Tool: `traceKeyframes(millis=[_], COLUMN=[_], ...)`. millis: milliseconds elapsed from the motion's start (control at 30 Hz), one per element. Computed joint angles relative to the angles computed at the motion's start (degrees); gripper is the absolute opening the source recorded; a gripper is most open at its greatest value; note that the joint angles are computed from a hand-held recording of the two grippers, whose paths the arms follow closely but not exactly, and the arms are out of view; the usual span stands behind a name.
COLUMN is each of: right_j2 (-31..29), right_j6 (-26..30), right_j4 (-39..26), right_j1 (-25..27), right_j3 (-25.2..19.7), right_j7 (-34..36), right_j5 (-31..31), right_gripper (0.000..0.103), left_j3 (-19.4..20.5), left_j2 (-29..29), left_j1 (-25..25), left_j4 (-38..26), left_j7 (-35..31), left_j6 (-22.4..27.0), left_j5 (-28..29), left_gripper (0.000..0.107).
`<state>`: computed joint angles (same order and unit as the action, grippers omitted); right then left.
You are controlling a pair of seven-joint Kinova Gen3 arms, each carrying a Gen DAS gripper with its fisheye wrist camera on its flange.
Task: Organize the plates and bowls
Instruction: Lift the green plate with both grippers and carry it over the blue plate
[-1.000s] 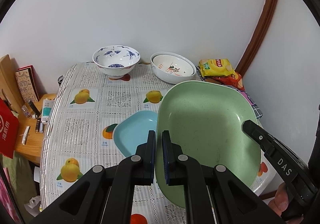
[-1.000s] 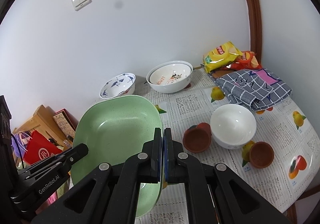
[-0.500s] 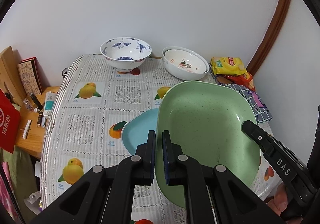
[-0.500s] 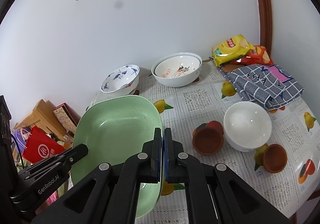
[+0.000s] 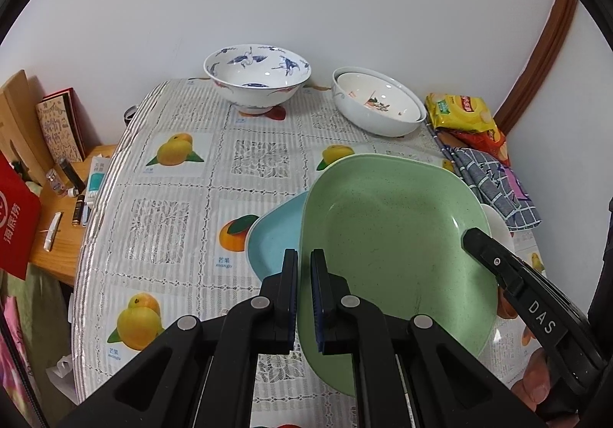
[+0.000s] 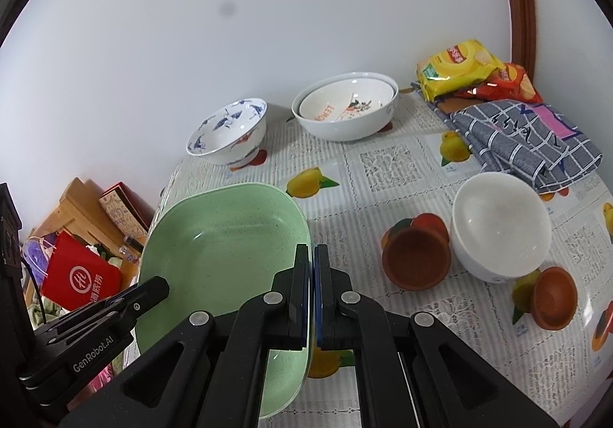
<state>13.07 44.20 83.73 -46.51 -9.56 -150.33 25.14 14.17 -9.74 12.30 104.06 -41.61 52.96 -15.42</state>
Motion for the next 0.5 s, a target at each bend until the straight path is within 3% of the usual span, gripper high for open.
traceKeyframes(millis=[500], right_j2=[4.44], right_j6=[0.62], right_j4=[-7.37], right_j1=[-0.93], right_j3=[1.58], right_j7=[6.1], right_j5=[-0.48], right_gripper=[0.003], left_j3=[-1.77], left_j2=[0.84], left_j1=[-1.93], left_j4=[-1.03], left_j7=[-0.79], left_j6=[-0.94], left_j5=[-0.33], left_gripper=[0.007])
